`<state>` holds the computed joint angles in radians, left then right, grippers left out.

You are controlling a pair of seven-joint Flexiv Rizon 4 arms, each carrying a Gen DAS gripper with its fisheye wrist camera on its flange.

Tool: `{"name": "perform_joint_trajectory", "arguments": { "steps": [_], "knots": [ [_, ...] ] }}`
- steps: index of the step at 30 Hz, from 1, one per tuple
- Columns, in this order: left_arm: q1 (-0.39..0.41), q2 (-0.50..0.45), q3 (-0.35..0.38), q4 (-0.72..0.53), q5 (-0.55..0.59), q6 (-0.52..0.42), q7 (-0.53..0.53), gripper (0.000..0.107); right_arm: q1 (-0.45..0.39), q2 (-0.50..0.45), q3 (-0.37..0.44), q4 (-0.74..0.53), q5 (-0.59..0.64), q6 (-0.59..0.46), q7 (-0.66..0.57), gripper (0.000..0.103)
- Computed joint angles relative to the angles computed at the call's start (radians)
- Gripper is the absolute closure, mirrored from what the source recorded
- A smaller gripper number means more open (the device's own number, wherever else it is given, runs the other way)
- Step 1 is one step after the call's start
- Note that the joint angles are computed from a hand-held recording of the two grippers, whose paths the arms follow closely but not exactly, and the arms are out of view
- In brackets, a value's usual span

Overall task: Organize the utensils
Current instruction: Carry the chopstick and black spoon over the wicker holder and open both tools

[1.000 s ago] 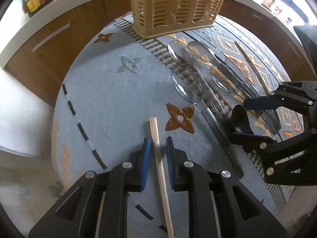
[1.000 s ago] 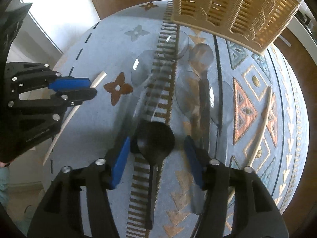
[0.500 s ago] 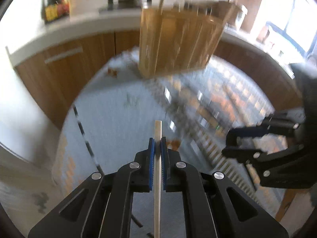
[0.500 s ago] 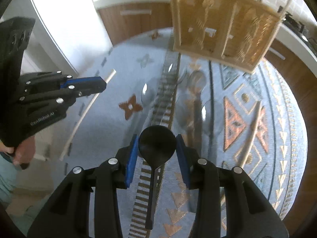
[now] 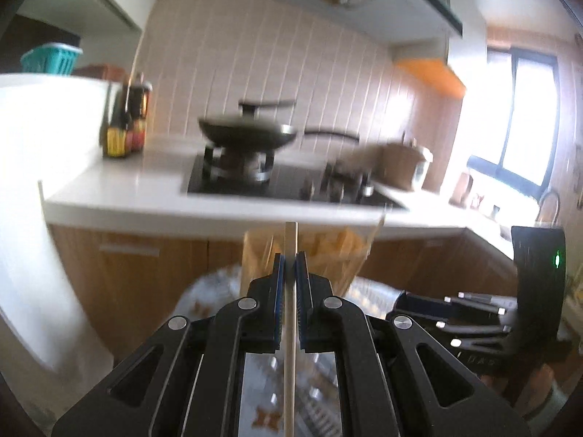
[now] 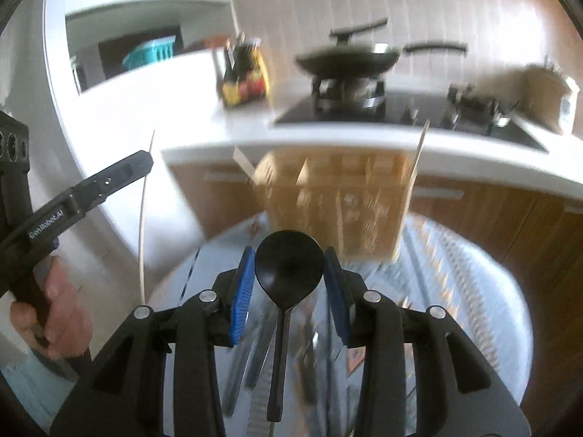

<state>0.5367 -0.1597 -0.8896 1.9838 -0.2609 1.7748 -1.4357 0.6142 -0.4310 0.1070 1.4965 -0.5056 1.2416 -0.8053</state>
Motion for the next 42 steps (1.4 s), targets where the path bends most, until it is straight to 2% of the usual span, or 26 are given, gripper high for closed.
{"name": "perform_joint_trajectory", "arguments": {
  "steps": [2, 5, 9, 12, 15, 21, 22, 24, 29, 34, 40, 42],
  "knots": [
    [-0.111, -0.045, 0.101, -0.062, 0.011, 0.05, -0.013, 0.103, 0.019, 0.0, -0.051, -0.01, -0.051, 0.036, 0.049, 0.068],
    [-0.223, -0.104, 0.2, -0.15, 0.029, 0.095, -0.04, 0.103, 0.039, -0.013, -0.116, -0.037, -0.122, 0.075, 0.123, 0.068],
    [-0.355, -0.184, 0.32, -0.274, 0.052, 0.179, -0.054, 0.103, 0.064, -0.048, -0.223, -0.095, -0.249, 0.115, 0.262, 0.068],
    [-0.415, -0.234, 0.378, -0.345, 0.066, 0.237, -0.077, 0.103, 0.086, -0.081, -0.325, -0.145, -0.379, 0.146, 0.404, 0.068],
    [-0.564, -0.302, 0.522, -0.443, -0.005, 0.319, -0.051, 0.103, 0.087, -0.127, -0.398, -0.213, -0.486, 0.163, 0.528, 0.068],
    [-0.788, -0.44, 0.763, -0.626, -0.174, 0.392, 0.033, 0.103, 0.045, -0.237, -0.458, -0.362, -0.582, 0.2, 0.661, 0.068],
    [-0.807, -0.458, 0.786, -0.647, -0.196, 0.399, 0.047, 0.103, 0.045, -0.258, -0.489, -0.384, -0.606, 0.214, 0.702, 0.068],
    [-0.83, -0.497, 0.811, -0.692, -0.23, 0.403, 0.074, 0.103, 0.047, -0.281, -0.53, -0.408, -0.651, 0.224, 0.769, 0.068],
    [-0.874, -0.565, 0.847, -0.76, -0.333, 0.426, 0.164, 0.103, 0.038, -0.329, -0.571, -0.45, -0.754, 0.218, 0.882, 0.068],
    [-0.895, -0.622, 0.85, -0.817, -0.417, 0.442, 0.277, 0.103, 0.0, -0.349, -0.523, -0.46, -0.813, 0.209, 0.921, 0.068],
    [-0.88, -0.623, 0.815, -0.805, -0.432, 0.441, 0.31, 0.102, -0.024, -0.34, -0.476, -0.439, -0.82, 0.213, 0.912, 0.068],
    [-0.869, -0.607, 0.806, -0.777, -0.408, 0.443, 0.3, 0.096, -0.03, -0.326, -0.458, -0.419, -0.817, 0.218, 0.892, 0.067]
  ]
}}
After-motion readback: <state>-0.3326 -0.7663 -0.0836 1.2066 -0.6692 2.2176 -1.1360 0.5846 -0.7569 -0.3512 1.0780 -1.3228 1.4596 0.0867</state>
